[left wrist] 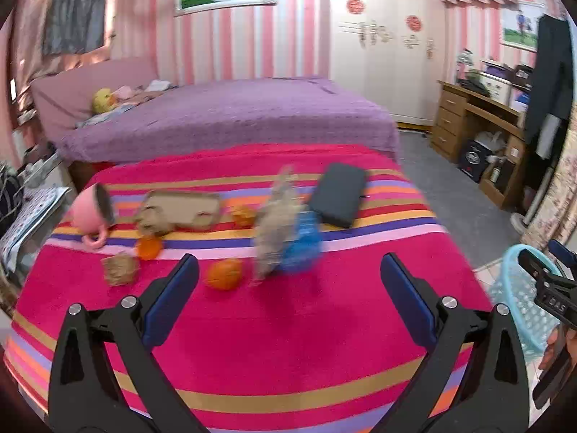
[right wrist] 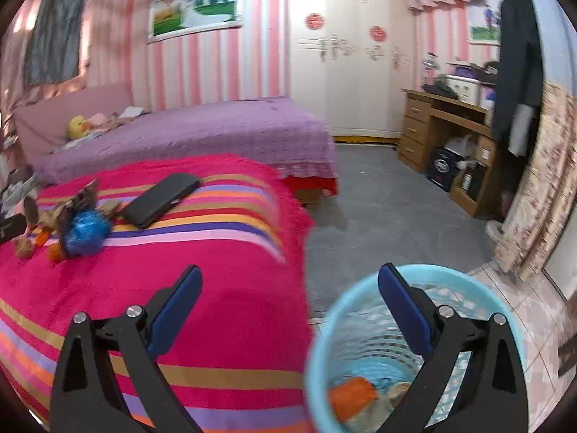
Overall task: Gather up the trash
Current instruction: 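Carry the wrapper and tube to the blue basket and release both, then return both tools to the bedspread and approach the crumpled paper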
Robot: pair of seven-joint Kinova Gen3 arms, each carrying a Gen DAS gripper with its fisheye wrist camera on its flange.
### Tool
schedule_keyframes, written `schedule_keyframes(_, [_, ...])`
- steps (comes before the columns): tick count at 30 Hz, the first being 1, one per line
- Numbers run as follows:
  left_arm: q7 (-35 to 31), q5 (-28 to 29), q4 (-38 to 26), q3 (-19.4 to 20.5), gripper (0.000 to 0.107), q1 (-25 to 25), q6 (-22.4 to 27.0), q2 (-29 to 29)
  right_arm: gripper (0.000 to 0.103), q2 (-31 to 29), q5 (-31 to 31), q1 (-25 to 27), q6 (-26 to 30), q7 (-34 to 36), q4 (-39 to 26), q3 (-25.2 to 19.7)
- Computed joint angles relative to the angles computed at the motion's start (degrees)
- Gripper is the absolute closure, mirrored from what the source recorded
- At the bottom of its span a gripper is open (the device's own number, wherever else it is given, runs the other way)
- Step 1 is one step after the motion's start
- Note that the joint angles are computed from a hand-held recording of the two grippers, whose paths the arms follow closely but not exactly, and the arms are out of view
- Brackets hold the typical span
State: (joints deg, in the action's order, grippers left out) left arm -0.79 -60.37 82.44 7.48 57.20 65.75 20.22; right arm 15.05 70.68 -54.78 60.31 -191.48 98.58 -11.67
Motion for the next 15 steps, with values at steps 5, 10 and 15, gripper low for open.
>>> schedule_keyframes(5, [1.42, -0.18, 6.81, -0.28, 0.010, -2.95, 0.35, -3.09, 0.007, 4.87, -0.89, -2.39, -0.61, 5.57, -6.47, 0.25])
schedule_keyframes(10, [3.07, 1.72, 14.13, 0.79, 0.010, -9.33, -2.25, -7.65, 0.007, 8.84, -3.37, -5.08, -1.55, 10.59, -12.19, 2.66])
schedule_keyframes(15, [2.77, 2.36, 19.62, 2.30, 0.010, -14.53, -2.73, -10.48, 0.007, 11.78, -5.84, -7.44, -2.55, 13.01, -16.63, 5.39])
